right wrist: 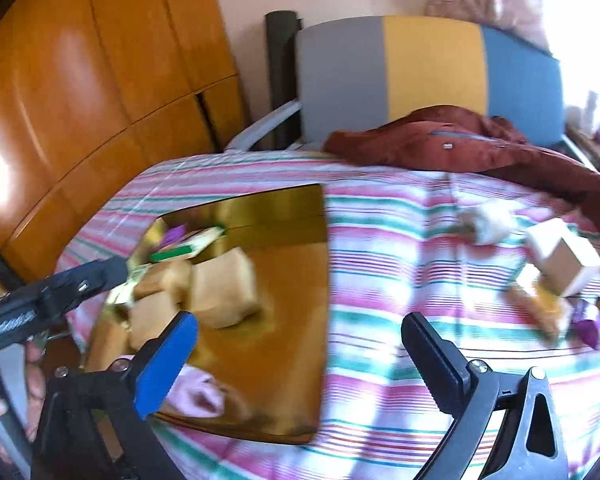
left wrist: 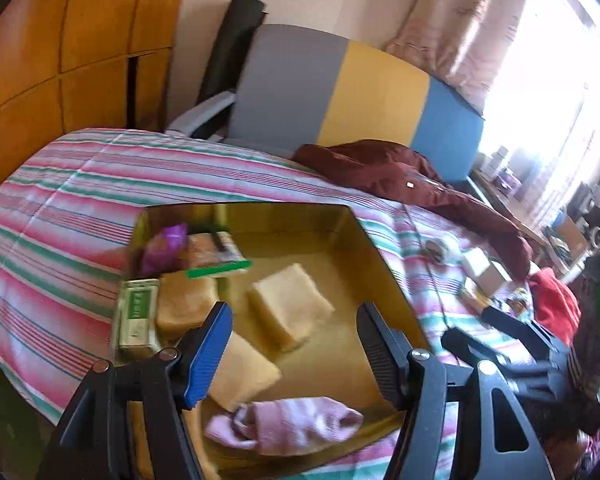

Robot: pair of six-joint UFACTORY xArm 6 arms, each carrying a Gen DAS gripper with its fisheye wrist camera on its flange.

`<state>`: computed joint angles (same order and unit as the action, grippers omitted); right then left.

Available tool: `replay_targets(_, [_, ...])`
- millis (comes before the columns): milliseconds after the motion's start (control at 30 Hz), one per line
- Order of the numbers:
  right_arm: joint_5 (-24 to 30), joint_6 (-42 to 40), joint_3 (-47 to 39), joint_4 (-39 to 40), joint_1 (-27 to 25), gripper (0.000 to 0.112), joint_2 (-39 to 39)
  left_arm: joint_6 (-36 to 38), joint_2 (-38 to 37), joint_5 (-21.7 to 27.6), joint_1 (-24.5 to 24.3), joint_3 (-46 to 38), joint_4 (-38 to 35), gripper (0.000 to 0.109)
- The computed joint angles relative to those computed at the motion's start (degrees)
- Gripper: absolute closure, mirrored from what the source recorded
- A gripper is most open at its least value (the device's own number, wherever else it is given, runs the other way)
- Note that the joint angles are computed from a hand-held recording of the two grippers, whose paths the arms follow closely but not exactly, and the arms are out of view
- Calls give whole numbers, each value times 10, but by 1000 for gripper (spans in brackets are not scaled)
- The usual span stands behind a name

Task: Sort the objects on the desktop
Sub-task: 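Move both open tools back to the remaining items on the bedspread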

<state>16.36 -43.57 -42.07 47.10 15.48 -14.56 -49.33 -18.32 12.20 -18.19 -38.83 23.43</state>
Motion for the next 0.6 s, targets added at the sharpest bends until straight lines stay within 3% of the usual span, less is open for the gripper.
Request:
replay_targets(467, [73,70,-36,-61,-150,10,21,139,67,10,-99,-67,-118,44])
replay_targets(600, [84,106,-58,-88,-200,24,43,166,91,12,-121,-90,-145,44])
